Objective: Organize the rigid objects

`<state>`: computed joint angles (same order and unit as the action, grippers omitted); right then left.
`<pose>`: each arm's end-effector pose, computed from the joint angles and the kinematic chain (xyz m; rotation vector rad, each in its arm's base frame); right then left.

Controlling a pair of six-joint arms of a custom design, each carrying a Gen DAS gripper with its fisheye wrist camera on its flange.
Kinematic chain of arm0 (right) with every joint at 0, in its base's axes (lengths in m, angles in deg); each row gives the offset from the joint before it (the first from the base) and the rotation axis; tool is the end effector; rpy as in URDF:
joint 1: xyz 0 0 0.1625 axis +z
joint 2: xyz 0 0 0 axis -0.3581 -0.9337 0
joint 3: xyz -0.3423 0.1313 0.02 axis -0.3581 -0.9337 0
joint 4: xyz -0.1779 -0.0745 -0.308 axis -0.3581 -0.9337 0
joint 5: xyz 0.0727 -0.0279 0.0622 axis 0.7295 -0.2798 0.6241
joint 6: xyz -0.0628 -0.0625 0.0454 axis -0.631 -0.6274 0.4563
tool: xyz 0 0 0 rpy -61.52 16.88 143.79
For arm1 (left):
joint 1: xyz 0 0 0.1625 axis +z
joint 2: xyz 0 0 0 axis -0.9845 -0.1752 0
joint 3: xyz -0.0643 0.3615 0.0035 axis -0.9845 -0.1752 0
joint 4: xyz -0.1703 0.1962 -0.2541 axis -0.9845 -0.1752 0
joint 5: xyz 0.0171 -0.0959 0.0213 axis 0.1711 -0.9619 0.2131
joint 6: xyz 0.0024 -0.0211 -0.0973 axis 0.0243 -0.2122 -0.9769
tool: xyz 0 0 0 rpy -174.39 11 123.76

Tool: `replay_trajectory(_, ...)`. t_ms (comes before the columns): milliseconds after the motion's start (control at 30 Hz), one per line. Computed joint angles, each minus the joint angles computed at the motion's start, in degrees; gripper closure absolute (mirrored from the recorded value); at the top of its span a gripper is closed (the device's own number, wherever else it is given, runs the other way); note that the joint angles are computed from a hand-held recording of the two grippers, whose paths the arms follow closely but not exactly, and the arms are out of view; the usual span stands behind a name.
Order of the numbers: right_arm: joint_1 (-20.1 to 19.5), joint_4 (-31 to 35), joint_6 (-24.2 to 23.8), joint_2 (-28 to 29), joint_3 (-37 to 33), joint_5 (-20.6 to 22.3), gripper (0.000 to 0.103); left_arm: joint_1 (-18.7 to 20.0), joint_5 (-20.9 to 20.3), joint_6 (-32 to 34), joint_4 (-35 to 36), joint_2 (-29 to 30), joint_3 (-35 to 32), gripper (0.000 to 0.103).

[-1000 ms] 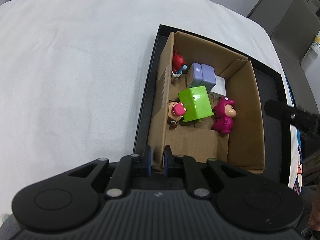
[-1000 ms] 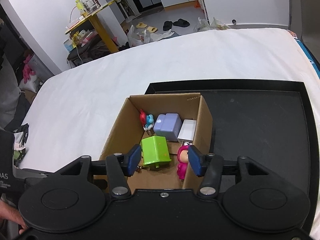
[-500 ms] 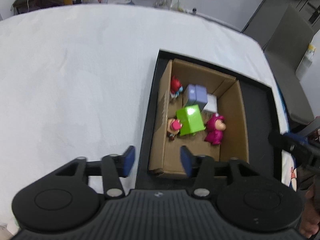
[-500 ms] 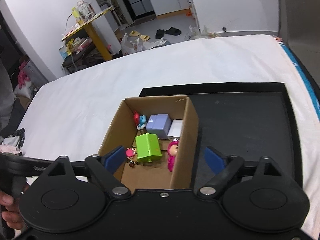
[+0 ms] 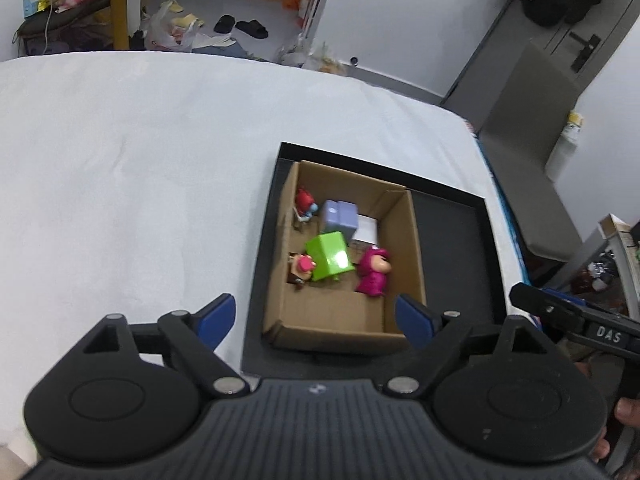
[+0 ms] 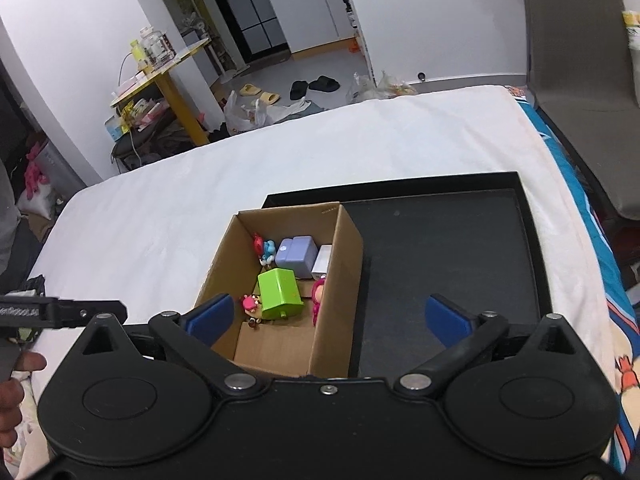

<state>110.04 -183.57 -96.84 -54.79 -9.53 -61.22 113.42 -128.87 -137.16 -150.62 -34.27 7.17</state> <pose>0.1102 -0.6702 0.4283 0.7169 -2.7159 0.6539 -0.4646 -0.5594 0.1609 -0.1463 2.3927 -0.8696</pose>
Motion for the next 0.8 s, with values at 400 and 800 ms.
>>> replay_trajectory(400,-0.9,-0.1,0.7,-4.7,3.6,-0.6,0.0,-3.9,4.0,-1.3,2.9,-0.9,2.0,0.016)
replay_trajectory(800,-1.1,-2.5,0.4,-9.5,7.8,-1.0,0.0,-7.3,4.8,-5.3,8.5,-1.0,1.6,0.009)
